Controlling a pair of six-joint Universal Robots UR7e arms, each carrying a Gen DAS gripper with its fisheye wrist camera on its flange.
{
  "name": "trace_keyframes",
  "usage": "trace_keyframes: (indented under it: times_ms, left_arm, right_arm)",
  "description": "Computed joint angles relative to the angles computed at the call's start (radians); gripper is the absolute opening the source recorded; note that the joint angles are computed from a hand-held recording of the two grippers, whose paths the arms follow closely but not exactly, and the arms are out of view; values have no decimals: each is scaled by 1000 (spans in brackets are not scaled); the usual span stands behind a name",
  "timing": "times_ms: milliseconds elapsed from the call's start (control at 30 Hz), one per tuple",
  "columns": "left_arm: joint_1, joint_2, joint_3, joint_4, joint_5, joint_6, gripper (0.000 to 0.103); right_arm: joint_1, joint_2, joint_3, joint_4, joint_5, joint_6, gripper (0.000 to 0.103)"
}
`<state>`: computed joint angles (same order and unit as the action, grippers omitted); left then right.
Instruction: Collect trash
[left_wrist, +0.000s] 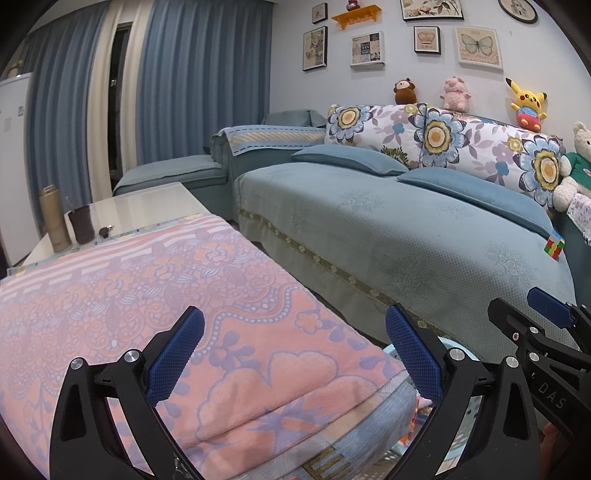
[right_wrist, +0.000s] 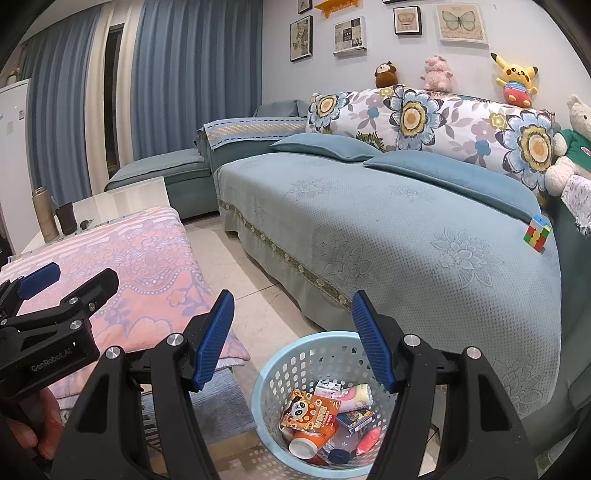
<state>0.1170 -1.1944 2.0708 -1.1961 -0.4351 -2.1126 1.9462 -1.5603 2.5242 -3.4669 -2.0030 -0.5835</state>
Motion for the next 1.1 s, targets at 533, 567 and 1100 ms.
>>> trace_keyframes:
  times_ms: [533, 567, 1100]
  left_arm:
    - [0, 0, -2, 7, 0, -1, 95]
    - [0, 0, -2, 6, -1, -1, 95]
    - [2, -15, 18, 20, -2, -16, 95]
  right_arm:
    - [0, -4, 1, 7, 0, 4, 62]
    - [-1, -6, 2, 8, 0, 4, 62]
    - [0, 0, 3, 6, 1, 6, 62]
